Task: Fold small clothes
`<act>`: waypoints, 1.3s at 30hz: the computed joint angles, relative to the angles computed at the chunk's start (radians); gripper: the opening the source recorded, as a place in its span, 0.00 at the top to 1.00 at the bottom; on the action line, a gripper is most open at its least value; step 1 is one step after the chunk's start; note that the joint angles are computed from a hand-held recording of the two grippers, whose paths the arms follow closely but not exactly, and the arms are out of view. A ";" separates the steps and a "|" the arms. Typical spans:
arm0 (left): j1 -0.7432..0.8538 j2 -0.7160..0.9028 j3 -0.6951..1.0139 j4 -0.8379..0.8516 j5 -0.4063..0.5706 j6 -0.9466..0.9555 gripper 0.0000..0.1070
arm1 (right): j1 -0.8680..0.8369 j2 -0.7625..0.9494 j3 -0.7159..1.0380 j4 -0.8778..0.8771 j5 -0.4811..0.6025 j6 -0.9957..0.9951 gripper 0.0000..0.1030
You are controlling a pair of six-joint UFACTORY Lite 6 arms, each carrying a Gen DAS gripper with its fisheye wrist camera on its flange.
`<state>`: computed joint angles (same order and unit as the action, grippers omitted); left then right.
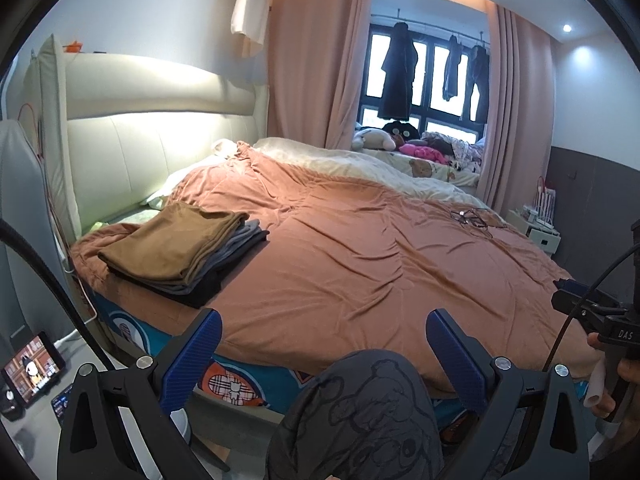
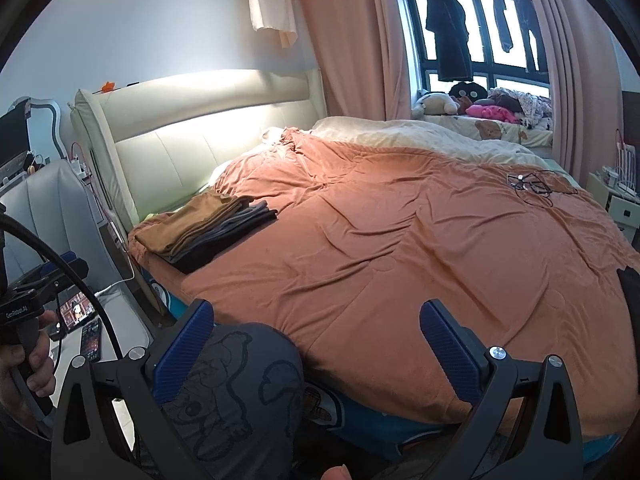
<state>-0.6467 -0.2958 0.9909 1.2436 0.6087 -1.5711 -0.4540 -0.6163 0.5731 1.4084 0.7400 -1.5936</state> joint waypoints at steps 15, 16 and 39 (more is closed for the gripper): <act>-0.025 -0.012 -0.006 0.037 0.053 -0.039 0.04 | -0.036 -0.010 -0.024 0.004 0.030 -0.019 0.00; -0.032 -0.012 -0.004 0.039 0.060 -0.040 0.04 | -0.040 -0.013 -0.025 0.003 0.034 -0.018 0.00; -0.136 -0.028 -0.002 0.079 0.165 -0.081 0.04 | -0.155 -0.055 -0.064 0.004 0.137 -0.054 0.00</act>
